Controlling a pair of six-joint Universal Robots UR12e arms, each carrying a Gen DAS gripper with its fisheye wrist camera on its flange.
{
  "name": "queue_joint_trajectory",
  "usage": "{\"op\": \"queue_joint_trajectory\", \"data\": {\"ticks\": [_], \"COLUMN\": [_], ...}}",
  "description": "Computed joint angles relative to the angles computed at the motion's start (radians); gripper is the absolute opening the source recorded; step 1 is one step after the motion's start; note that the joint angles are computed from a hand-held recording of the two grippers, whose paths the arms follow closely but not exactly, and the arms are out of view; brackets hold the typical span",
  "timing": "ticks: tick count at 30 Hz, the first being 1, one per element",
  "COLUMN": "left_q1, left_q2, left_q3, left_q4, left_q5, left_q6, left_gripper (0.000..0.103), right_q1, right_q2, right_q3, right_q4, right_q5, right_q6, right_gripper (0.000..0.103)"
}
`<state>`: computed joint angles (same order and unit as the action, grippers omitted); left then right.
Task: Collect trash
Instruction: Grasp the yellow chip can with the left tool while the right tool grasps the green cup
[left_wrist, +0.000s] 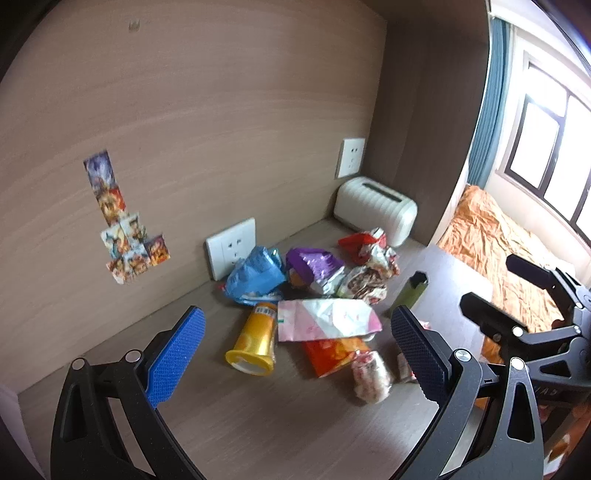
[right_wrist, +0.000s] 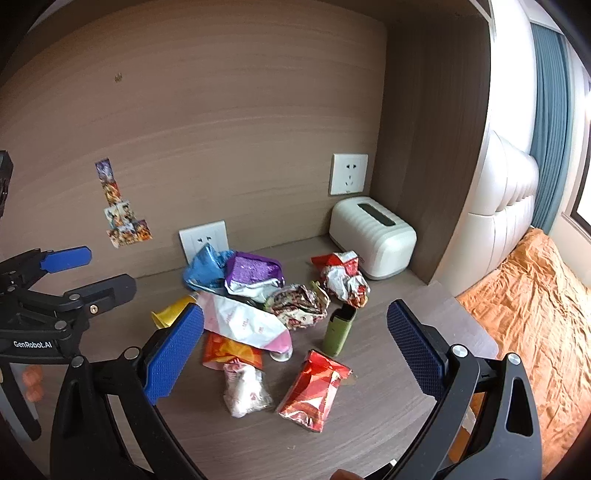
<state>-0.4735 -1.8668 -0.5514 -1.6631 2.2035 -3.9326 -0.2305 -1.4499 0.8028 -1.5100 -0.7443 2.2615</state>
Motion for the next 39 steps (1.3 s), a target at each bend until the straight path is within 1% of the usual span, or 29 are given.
{"op": "queue_joint_trajectory", "data": {"ticks": [3, 6, 7, 9, 10, 11, 13, 14, 16, 17, 18, 19, 21, 22, 24, 25, 26, 27, 28, 29, 30, 31, 35, 39], "left_q1": [0.012, 0.024, 0.027, 0.038, 0.045, 0.052, 0.07, 0.078, 0.097, 0.104, 0.108, 0.113, 0.119, 0.122, 0.128, 0.128, 0.13, 0.133, 0.138, 0.142, 0.144, 0.147, 0.152, 0.146], "left_q2": [0.031, 0.046, 0.05, 0.054, 0.055, 0.059, 0.07, 0.076, 0.081, 0.089, 0.091, 0.09, 0.092, 0.094, 0.1, 0.101, 0.102, 0.104, 0.105, 0.108, 0.111, 0.117, 0.132, 0.142], "left_q3": [-0.069, -0.115, -0.128, -0.147, -0.157, -0.17, -0.209, -0.23, -0.257, -0.282, -0.294, -0.297, -0.315, -0.322, -0.339, -0.338, -0.343, -0.347, -0.352, -0.359, -0.361, -0.372, -0.401, -0.405], "left_q4": [0.029, 0.021, 0.02, 0.006, -0.001, 0.0, 0.017, 0.028, 0.023, 0.044, 0.049, 0.036, 0.038, 0.04, 0.059, 0.056, 0.062, 0.064, 0.066, 0.074, 0.078, 0.087, 0.133, 0.139], "left_q5": [-0.016, -0.015, -0.015, -0.025, -0.031, -0.039, -0.06, -0.07, -0.097, -0.103, -0.106, -0.109, -0.112, -0.116, -0.129, -0.13, -0.137, -0.146, -0.156, -0.171, -0.185, -0.198, -0.209, -0.186], "left_q6": [0.006, 0.026, 0.035, 0.053, 0.064, 0.075, 0.099, 0.108, 0.121, 0.139, 0.149, 0.158, 0.179, 0.183, 0.193, 0.193, 0.194, 0.192, 0.187, 0.186, 0.186, 0.184, 0.171, 0.162], "left_gripper": [0.098, 0.098, 0.098, 0.098, 0.098, 0.098, 0.098, 0.098, 0.098, 0.098, 0.098, 0.098, 0.098, 0.098, 0.097, 0.094, 0.091, 0.084, 0.076, 0.071, 0.057, 0.054, 0.053, 0.053], "right_q1": [0.013, 0.031, 0.037, 0.048, 0.055, 0.06, 0.07, 0.078, 0.099, 0.106, 0.111, 0.118, 0.127, 0.13, 0.135, 0.138, 0.141, 0.144, 0.147, 0.149, 0.149, 0.148, 0.139, 0.125], "right_q2": [-0.002, -0.002, -0.004, -0.004, 0.003, 0.011, 0.03, 0.038, 0.052, 0.058, 0.064, 0.073, 0.091, 0.098, 0.11, 0.117, 0.122, 0.127, 0.129, 0.13, 0.129, 0.129, 0.127, 0.123], "right_q3": [0.019, 0.041, 0.053, 0.072, 0.075, 0.071, 0.064, 0.068, 0.075, 0.075, 0.074, 0.068, 0.051, 0.043, 0.027, 0.016, 0.009, 0.003, -0.001, -0.002, 0.001, 0.003, -0.005, -0.017], "right_q4": [-0.009, -0.015, -0.031, -0.07, -0.085, -0.086, -0.095, -0.119, -0.16, -0.172, -0.178, -0.175, -0.152, -0.138, -0.104, -0.076, -0.058, -0.038, -0.027, -0.017, -0.021, -0.021, -0.018, -0.03], "right_q5": [-0.036, -0.089, -0.108, -0.143, -0.171, -0.187, -0.216, -0.238, -0.285, -0.3, -0.306, -0.311, -0.317, -0.316, -0.318, -0.32, -0.325, -0.331, -0.336, -0.339, -0.339, -0.337, -0.322, -0.296], "right_q6": [0.005, 0.01, 0.02, 0.053, 0.086, 0.108, 0.159, 0.187, 0.214, 0.223, 0.231, 0.24, 0.258, 0.263, 0.259, 0.246, 0.237, 0.225, 0.22, 0.216, 0.219, 0.22, 0.235, 0.239], "right_gripper": [0.099, 0.099, 0.099, 0.099, 0.099, 0.099, 0.099, 0.099, 0.099, 0.099, 0.099, 0.099, 0.099, 0.097, 0.077, 0.074, 0.066, 0.058, 0.054, 0.045, 0.03, 0.029, 0.028, 0.028]}}
